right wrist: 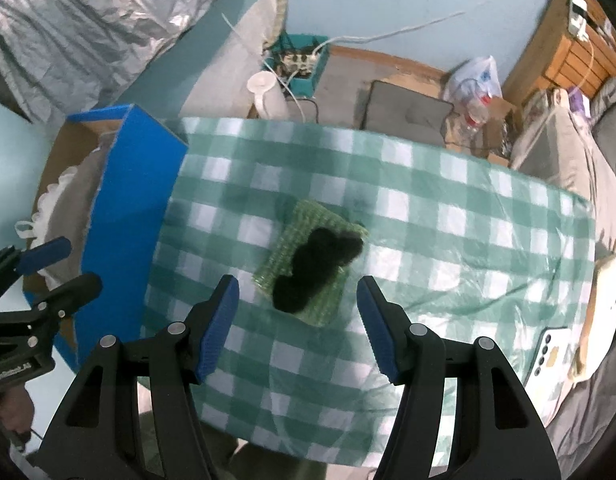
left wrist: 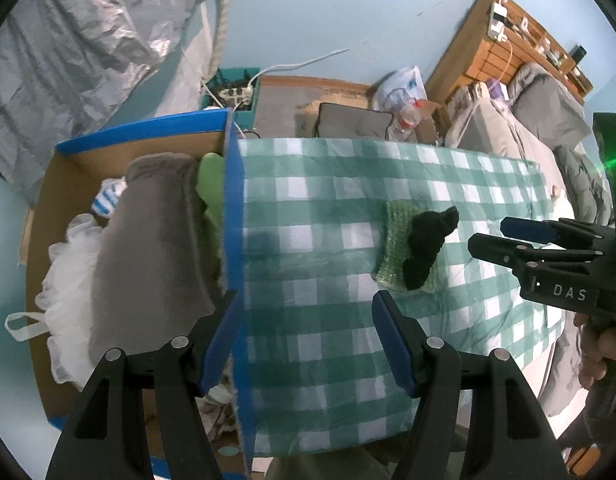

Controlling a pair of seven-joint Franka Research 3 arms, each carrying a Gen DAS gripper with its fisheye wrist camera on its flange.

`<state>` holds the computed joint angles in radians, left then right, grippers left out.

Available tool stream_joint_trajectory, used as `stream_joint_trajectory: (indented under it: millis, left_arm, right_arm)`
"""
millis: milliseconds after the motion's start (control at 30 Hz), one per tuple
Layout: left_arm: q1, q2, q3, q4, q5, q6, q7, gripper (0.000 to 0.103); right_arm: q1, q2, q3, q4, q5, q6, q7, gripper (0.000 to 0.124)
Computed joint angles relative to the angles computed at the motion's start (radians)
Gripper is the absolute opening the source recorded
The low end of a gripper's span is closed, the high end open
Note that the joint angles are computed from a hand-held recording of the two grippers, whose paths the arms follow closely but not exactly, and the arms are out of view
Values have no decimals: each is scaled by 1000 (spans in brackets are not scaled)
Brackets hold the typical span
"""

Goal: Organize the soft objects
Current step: 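Move both grippers back over the sheet toward the black sock on the green scrubber, then grasp the black sock with the right gripper and lift it off the scrubber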

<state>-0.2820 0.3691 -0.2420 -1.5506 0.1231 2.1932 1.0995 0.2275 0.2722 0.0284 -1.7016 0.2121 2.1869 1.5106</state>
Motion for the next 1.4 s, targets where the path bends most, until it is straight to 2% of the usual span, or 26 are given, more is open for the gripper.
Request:
stream_joint_trajectory:
  millis: [600, 1400]
  left_arm:
    - [-4, 99, 0, 67, -13, -36, 22, 68]
    - [25, 86, 7, 32, -28, -20, 50, 68]
  right_arm:
    - [-11, 25, -4, -7, 11, -28, 16, 61]
    - [7, 98, 0, 69, 2, -62, 37, 61]
